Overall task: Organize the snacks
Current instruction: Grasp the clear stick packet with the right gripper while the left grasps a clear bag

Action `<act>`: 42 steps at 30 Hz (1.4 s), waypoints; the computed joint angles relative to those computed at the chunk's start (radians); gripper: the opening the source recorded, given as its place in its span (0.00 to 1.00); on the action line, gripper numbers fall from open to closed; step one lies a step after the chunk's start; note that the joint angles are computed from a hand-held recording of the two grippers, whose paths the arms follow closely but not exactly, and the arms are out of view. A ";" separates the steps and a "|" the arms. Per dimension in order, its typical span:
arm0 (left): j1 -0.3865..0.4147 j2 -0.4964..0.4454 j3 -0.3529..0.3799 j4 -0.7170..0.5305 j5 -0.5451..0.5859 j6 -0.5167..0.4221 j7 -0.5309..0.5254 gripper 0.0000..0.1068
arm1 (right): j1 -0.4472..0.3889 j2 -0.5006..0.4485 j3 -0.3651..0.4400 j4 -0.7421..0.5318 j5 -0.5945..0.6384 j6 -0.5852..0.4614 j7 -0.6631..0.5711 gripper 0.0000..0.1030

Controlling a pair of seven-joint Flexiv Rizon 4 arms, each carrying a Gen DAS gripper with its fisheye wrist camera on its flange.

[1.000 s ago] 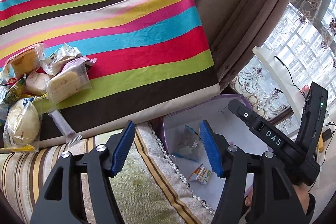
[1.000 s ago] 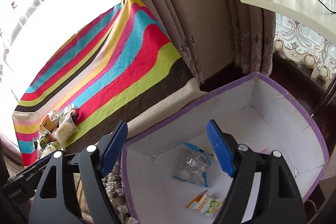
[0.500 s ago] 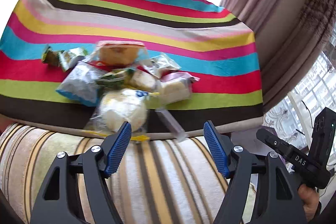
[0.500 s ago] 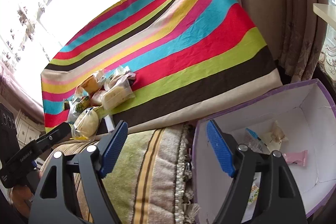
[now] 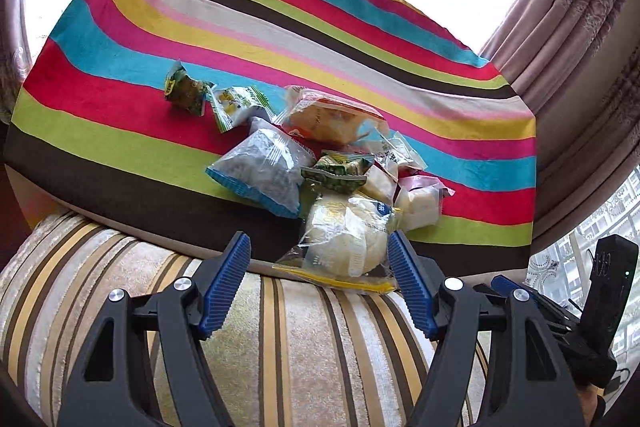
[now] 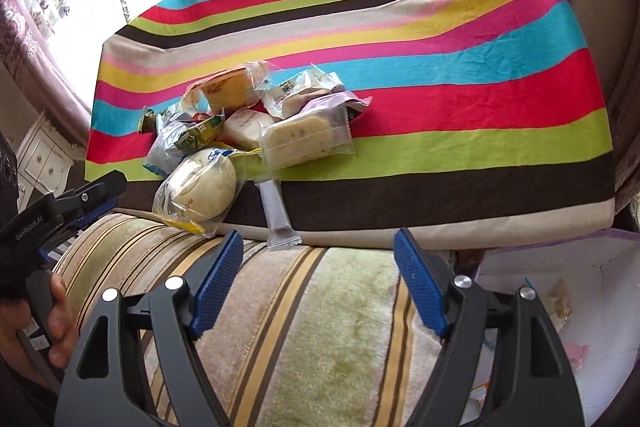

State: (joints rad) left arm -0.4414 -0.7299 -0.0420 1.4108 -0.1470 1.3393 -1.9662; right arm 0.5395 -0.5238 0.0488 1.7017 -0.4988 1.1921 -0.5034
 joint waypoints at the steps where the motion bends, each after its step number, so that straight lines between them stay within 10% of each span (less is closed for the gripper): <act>1: 0.003 -0.001 0.000 0.001 -0.001 0.003 -0.001 0.63 | -0.005 -0.013 0.011 -0.019 0.008 -0.013 -0.019 0.74; 23: 0.070 -0.072 -0.014 -0.096 -0.035 -0.055 0.035 0.63 | -0.005 -0.163 0.065 -0.264 0.163 -0.200 -0.270 0.48; 42: 0.045 -0.244 0.038 -0.485 0.085 -0.472 0.166 0.68 | 0.007 -0.207 0.059 -0.335 0.197 -0.243 -0.324 0.31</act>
State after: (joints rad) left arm -0.3963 -0.9742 -0.0040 0.9258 -0.0615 0.8673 -1.8005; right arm 0.5461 -0.7312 0.1077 1.3666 -0.3013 0.9493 -0.8272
